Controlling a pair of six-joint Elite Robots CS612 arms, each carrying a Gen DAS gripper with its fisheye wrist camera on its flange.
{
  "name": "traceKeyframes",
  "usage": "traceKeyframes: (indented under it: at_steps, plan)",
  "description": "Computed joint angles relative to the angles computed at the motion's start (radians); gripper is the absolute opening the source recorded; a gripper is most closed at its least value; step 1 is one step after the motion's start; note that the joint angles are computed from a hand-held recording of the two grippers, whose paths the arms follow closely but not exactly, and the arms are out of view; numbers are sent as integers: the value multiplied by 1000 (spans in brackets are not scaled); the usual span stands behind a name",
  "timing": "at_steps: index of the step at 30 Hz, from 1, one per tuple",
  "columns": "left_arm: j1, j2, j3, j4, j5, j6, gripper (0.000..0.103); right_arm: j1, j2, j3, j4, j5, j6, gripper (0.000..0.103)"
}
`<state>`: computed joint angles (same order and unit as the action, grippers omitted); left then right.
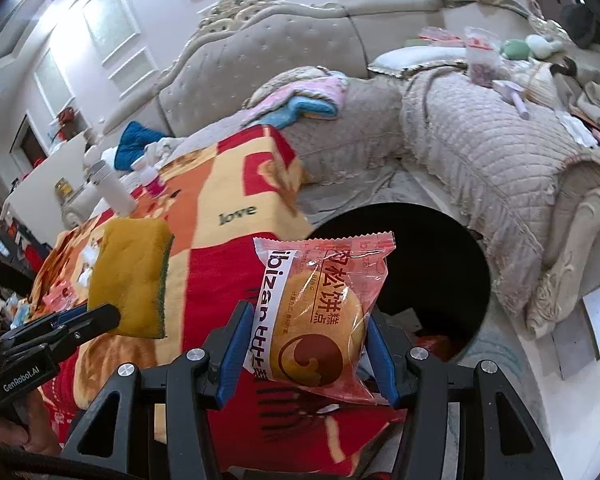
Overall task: Collect trash
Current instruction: 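Carry the yellow sponge and pink bread wrapper with both tools to the black bin, then open both tools over the black bin to drop sponge and wrapper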
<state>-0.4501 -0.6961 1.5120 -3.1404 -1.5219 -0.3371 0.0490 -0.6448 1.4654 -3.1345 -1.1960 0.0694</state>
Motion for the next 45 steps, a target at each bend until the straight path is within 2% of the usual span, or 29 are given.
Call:
traceKeyframes:
  at_steps: [8, 14, 16, 18, 22, 29, 37, 40, 45]
  plan:
    - [0, 105, -193, 129, -133, 41, 26, -8, 35, -50, 44, -64, 45, 53]
    - [-12, 163, -297, 212, -120, 123, 26, -8, 63, -95, 92, -114, 55, 53]
    - [-11, 170, -308, 220, -131, 133, 28, -7, 70, -110, 107, -125, 54, 53]
    - [-13, 172, -314, 233, -112, 144, 31, -4, 74, -118, 114, -141, 52, 53]
    - [-7, 155, -277, 195, -97, 133, 32, -10, 76, -117, 91, -140, 78, 54]
    - [16, 109, -181, 122, -96, 66, 32, -5, 54, -94, 70, -154, 114, 54]
    - [52, 42, -35, 23, -92, 2, 32, 35, 15, -62, 38, -172, 95, 54]
    - [67, 20, 18, -24, -76, -27, 32, 52, 3, -58, 28, -193, 80, 54]
    - [98, -12, 107, -99, -23, -64, 32, 80, -3, -68, 29, -182, 61, 56]
